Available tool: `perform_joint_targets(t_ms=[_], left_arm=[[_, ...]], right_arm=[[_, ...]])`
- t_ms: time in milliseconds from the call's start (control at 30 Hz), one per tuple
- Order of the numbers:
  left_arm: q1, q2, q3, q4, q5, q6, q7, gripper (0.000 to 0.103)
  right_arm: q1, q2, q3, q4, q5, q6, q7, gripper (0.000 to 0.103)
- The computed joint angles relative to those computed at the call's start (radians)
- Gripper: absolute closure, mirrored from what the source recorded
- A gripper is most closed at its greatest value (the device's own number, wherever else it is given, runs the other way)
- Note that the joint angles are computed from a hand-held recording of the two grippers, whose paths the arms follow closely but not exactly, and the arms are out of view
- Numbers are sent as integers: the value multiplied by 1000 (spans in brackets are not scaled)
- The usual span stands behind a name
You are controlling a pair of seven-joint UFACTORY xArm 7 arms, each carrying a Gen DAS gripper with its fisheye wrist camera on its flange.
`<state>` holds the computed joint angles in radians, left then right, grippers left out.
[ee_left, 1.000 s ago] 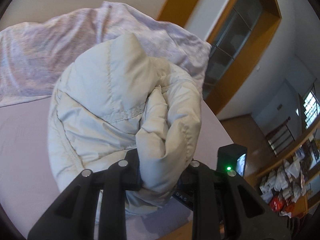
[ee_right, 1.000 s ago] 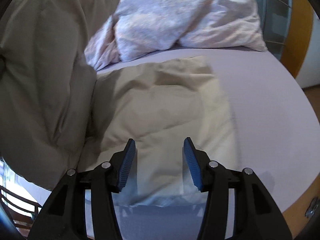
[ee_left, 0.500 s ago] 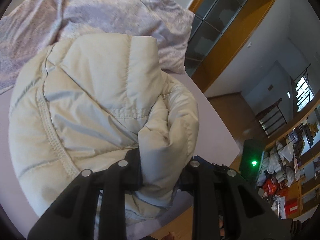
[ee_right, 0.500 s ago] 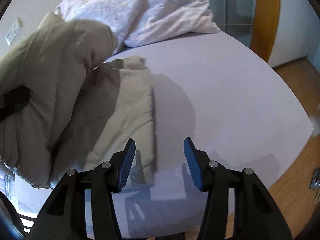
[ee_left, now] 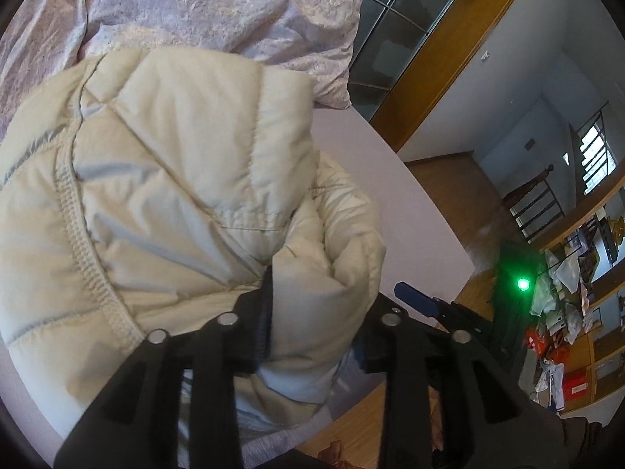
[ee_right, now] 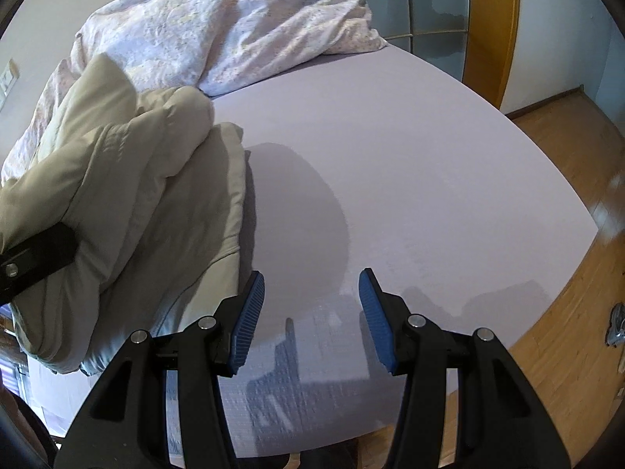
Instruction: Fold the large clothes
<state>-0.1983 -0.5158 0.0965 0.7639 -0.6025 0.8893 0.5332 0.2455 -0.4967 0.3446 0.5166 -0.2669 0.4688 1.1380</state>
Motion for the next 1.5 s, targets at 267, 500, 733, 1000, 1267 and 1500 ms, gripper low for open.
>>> perform_joint_targets(t_ms=[267,500,733,1000,1267,1500], left_arm=[[19,-82,25,33,29,37,-11,38],[73,-117,72,74,79,-19,0,29],[183,11,114,113,163,-80,-55,29],[247,124,108,122,183,-137,-53,29],[235,144,65,93,155,-141,-34,29],[209,159,52,87,146,-161,-23,27]], right_arm=[[-21,-20,-4,9,-13,0,-5,50],[-57,-9,-10,87,-41,-16,-31,50],[-29,62,-26,231,-21,-88,-140,50],[67,264,-37,454,37,-122,-289,50],[139,395,-57,588,18,-89,-323,50],[146,455,-95,617,-63,-53,-238,51]])
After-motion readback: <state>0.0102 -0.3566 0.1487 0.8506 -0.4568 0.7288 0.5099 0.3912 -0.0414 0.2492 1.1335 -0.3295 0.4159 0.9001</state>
